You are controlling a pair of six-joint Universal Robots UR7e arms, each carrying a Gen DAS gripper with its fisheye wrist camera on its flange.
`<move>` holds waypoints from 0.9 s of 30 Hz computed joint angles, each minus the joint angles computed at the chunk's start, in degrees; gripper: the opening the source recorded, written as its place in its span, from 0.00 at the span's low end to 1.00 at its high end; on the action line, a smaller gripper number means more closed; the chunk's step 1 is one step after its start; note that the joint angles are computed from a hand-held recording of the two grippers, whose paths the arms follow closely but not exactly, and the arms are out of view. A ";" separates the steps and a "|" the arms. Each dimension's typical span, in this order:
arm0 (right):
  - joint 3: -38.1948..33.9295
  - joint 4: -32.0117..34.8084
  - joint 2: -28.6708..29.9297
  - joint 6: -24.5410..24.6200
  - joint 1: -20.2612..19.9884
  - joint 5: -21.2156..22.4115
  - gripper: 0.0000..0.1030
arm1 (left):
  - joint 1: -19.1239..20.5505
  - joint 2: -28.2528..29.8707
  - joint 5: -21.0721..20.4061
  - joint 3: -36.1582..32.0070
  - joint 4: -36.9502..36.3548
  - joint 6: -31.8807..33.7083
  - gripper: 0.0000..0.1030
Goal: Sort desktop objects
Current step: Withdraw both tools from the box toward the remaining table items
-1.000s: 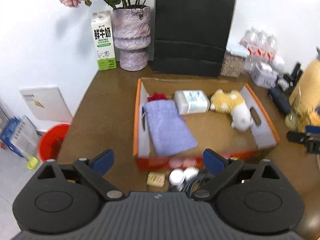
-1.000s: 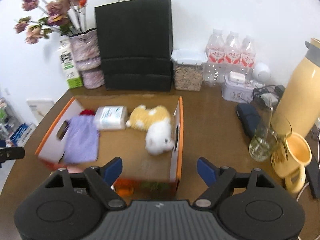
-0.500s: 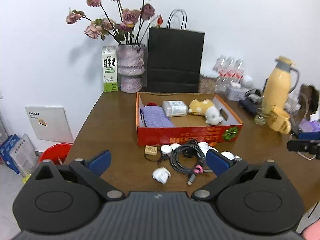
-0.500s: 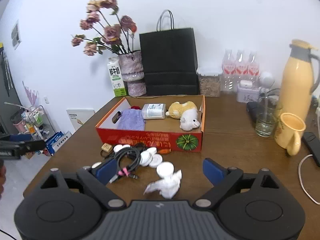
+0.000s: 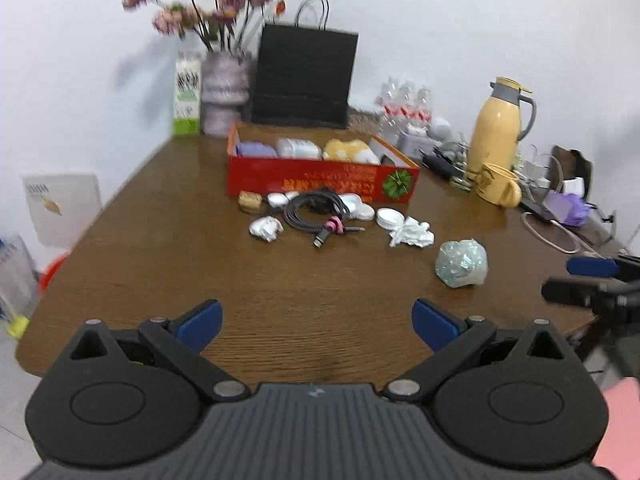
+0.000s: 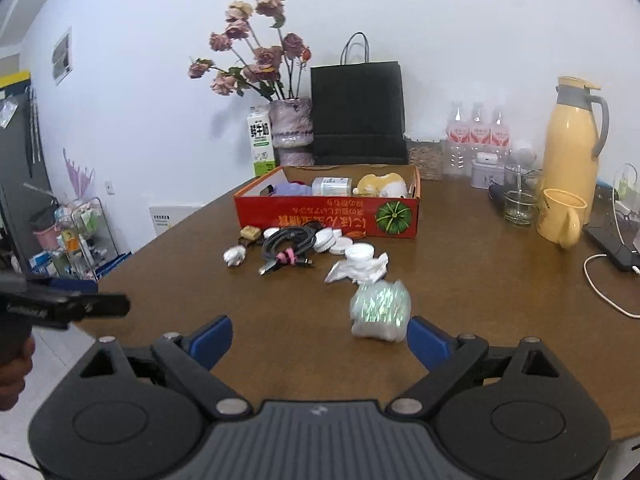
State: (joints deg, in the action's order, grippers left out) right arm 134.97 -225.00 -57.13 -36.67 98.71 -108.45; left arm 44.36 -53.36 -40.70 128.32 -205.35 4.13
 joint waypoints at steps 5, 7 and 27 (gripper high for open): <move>-0.02 -1.98 4.23 -2.44 -0.22 -1.73 0.92 | -4.60 10.74 6.73 1.63 -22.78 12.29 1.00; 0.30 -2.29 4.90 -2.05 -0.67 -0.64 0.92 | -5.35 13.29 8.30 0.96 -25.47 13.58 1.00; 0.38 -10.56 8.34 1.41 -2.39 1.12 0.92 | -4.07 12.21 8.34 1.84 -15.78 6.78 1.00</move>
